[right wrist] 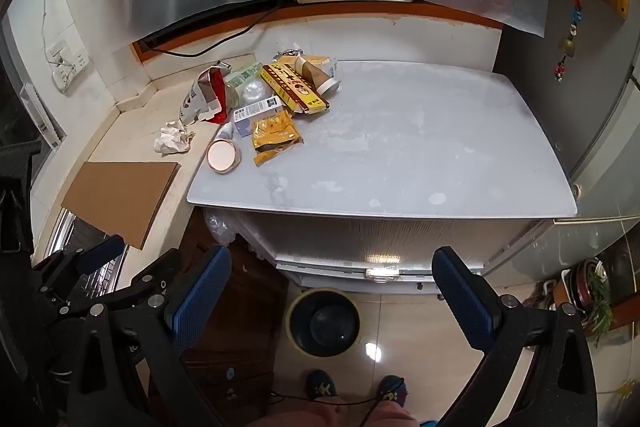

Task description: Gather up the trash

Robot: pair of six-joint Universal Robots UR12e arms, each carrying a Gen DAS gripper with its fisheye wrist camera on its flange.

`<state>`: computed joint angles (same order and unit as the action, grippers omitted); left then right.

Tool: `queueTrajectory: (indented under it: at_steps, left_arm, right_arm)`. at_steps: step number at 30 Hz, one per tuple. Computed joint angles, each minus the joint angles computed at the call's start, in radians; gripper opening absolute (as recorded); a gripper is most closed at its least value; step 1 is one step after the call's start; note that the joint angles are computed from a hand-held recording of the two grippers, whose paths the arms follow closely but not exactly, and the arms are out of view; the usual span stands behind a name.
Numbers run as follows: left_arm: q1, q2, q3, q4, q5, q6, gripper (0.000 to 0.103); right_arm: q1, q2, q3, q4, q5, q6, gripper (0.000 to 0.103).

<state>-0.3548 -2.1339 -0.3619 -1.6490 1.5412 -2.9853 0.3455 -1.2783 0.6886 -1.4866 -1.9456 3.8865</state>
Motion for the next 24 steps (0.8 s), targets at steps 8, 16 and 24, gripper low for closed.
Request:
queueTrajectory:
  at_steps: [8, 16, 24]
  left_arm:
    - [-0.003, -0.002, 0.005, 0.009, 0.009, 0.002, 0.067]
    - [0.000, 0.002, 0.010, 0.007, 0.002, -0.005, 0.067]
    - [0.003, 0.011, -0.010, 0.021, 0.005, -0.010, 0.067]
  right_arm:
    - [0.009, 0.020, -0.041, 0.042, -0.021, 0.003, 0.091]
    - [0.013, 0.016, -0.032, 0.023, -0.029, -0.016, 0.090]
    - [0.015, 0.024, -0.051, 0.031, -0.015, -0.016, 0.090]
